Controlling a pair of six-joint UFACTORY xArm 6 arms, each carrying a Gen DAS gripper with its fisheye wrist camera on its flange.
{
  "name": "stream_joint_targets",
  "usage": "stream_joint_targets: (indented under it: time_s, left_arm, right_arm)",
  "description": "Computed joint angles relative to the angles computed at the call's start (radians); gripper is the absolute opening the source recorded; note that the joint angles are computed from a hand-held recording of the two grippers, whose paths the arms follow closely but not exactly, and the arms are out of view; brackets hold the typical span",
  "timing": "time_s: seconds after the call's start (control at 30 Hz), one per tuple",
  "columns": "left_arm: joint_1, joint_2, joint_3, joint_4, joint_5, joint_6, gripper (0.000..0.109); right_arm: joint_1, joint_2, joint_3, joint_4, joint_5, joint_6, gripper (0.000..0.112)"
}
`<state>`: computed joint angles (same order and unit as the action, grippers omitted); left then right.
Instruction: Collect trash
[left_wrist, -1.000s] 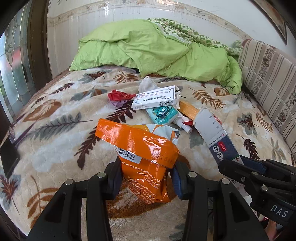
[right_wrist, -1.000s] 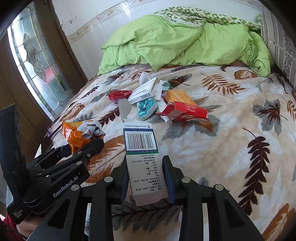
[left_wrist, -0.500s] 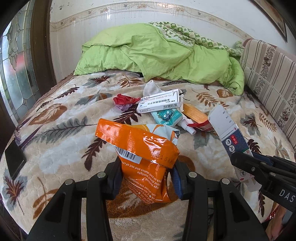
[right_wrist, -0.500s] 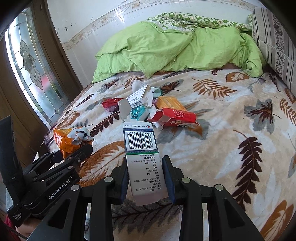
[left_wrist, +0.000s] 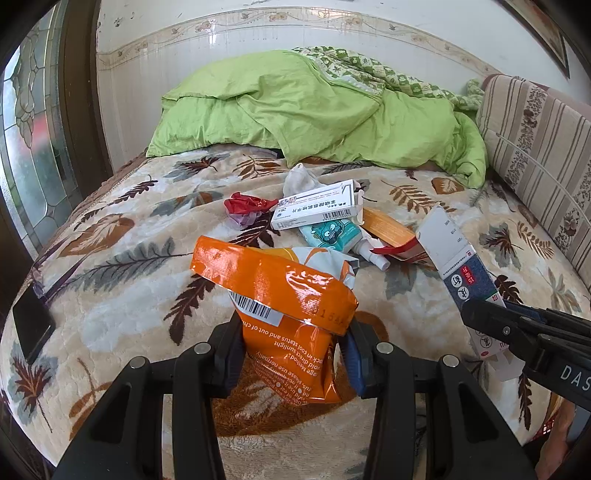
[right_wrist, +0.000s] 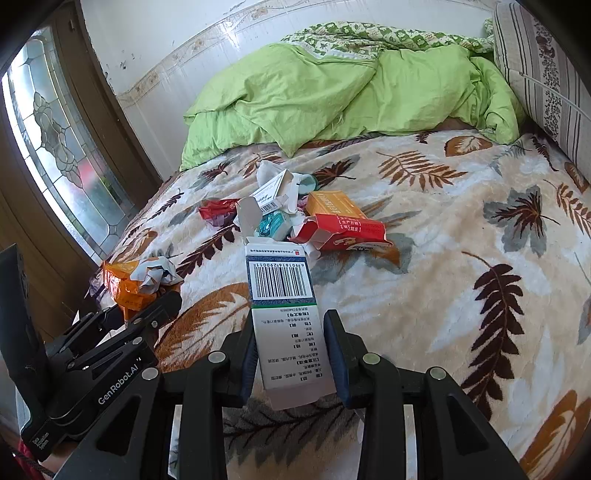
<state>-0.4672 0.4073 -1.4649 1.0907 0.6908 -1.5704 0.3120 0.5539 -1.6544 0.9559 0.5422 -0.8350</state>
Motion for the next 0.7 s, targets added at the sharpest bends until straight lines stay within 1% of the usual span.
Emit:
stream_joint_targets:
  time_s: [0.3,0.43,0.7]
  left_arm:
    - [-0.002,0.004,-0.006,0.001,0.003,0.006,0.044]
    - [-0.006,0.008,-0.011,0.001,0.005,0.008,0.044]
    - [-0.008,0.012,-0.016,0.002,0.008,0.012,0.044]
  right_arm:
    - [0.0,-0.007,0.01,-0.021,-0.007,0.01,0.036]
    - [-0.009,-0.013,0.013,0.002,0.008,-0.005,0.036]
    - [-0.002,-0.023,0.029,-0.018,-0.023,-0.008,0.036]
